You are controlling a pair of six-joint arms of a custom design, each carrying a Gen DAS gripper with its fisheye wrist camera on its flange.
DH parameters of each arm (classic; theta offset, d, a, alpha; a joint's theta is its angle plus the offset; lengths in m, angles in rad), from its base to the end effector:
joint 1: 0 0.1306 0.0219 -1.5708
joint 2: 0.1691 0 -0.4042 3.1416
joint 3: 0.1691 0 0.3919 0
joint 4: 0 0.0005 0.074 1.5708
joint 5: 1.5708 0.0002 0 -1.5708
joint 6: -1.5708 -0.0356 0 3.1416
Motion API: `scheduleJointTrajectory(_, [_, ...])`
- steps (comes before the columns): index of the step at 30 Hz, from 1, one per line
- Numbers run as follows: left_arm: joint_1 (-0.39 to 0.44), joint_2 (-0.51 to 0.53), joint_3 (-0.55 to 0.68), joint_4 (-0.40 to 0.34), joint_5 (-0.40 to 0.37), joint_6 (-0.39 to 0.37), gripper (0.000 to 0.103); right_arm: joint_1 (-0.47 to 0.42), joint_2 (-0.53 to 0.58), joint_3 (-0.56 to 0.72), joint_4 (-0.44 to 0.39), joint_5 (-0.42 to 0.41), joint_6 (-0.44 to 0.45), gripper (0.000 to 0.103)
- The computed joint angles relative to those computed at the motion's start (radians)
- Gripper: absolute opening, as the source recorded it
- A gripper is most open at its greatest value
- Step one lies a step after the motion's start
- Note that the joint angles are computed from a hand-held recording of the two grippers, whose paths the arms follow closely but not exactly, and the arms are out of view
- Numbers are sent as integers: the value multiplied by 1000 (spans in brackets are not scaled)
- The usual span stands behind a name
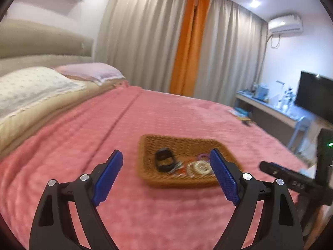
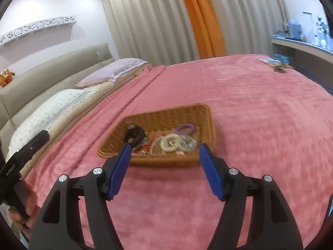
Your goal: Organize jewelry
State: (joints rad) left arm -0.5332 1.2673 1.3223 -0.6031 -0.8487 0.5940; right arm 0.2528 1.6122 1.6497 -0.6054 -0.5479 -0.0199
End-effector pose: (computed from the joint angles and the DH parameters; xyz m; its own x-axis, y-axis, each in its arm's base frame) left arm 0.3941 -0.2022 0.5017 -0.2512 -0.2813 -0.9262 -0.4298 0.8897 -0.1537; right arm 0.5627 0.1640 0.4843 -0.5334 -0.1202 -0.8373 -0.6282 0.7192 0.2969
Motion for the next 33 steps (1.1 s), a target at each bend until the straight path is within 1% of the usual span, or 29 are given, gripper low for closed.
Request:
scheduleJointTrajectory(2, [-14,6,-12,-23,-22,19,87,6,-33,-70,53,40,8,64])
scheduleJointTrajectory(5, [-25,19,-51,-42,-67,68,87,31,-77,-160,135,135,37,64])
scheduleJointTrajectory(7, [-27,30,-74,-44,-80,84,87,44,-92,-197,167,169,58,64])
scheduleJointTrajectory(9, [-28,45,-86,-47,-84,84,87,52,-106,-232,201,184,76,64])
scheduleJointTrajectory(11, [-33,53,-92,-50,-78,78,87,64,-115,-260,234,218,95,64])
scheduleJointTrajectory(12, [-36,48,-100,-32,-72,63,87,65,-117,-267,243,222,99,64])
scheduleJointTrajectory(15, [-49,38,-118,4,-108,46,88,64,-124,-284,274,229,86,65])
scheduleJointTrajectory(17, [-56,41,-122,16,-130,42,88,60,-128,-294,294,227,75,66])
scheduleJointTrajectory(21, [-74,48,-127,47,-179,6,88,58,-141,-316,329,238,57,67])
scheduleJointTrajectory(24, [-84,50,-129,67,-200,-14,90,62,-150,-331,352,250,57,68])
scheduleJointTrajectory(26, [-90,51,-131,71,-215,-17,91,68,-152,-337,358,261,66,70])
scheduleJointTrajectory(29, [-94,53,-131,77,-225,-24,92,72,-152,-339,361,265,75,71])
scheduleJointTrajectory(33, [-97,54,-132,79,-235,-27,94,73,-144,-330,339,253,82,71])
